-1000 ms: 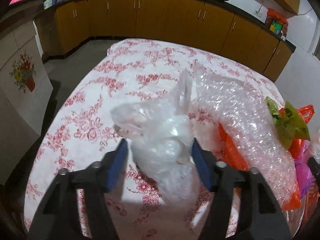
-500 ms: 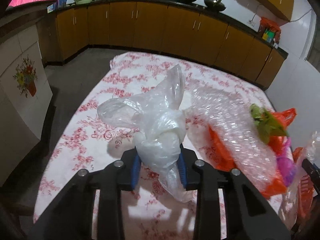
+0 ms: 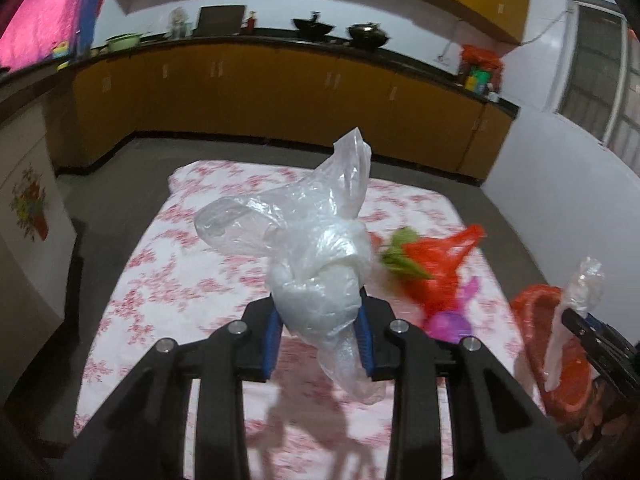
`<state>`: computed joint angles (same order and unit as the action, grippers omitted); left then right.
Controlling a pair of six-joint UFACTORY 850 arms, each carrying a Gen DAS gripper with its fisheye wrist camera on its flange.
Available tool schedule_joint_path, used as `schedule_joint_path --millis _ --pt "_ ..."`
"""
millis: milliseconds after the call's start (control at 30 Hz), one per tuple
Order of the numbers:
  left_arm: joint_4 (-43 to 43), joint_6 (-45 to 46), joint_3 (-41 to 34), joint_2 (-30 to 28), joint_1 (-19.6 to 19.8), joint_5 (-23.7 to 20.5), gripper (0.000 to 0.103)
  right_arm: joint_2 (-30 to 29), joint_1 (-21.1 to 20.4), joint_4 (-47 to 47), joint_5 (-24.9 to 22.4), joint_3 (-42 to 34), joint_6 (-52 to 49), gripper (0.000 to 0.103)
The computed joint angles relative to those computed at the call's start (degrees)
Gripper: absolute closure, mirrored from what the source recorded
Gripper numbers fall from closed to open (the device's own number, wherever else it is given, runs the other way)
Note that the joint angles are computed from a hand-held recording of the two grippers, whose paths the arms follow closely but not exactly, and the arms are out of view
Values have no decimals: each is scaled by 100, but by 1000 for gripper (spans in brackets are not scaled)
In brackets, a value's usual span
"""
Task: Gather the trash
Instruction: 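Grasp a clear bag with the right tool while the left tool grasps another clear bag, then carry both clear bags over the wastebasket and open both tools to drop them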
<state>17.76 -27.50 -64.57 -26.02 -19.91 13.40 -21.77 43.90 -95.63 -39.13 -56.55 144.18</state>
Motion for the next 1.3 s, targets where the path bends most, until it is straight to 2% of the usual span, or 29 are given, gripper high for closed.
schedule_joint_path --millis 233,533,900,1300 --pt "1169 -954 135 279 -364 126 71 440 93 344 -382 470 36 63" --pt "1933 -1463 144 356 -884 228 71 821 178 649 -670 990 161 63" --pt "3147 -2482 -140 69 -1455 287 71 1210 194 880 -838 1554 454 63" --pt "4685 -3959 -789 -573 -1832 513 71 1492 94 986 -882 1999 787 63"
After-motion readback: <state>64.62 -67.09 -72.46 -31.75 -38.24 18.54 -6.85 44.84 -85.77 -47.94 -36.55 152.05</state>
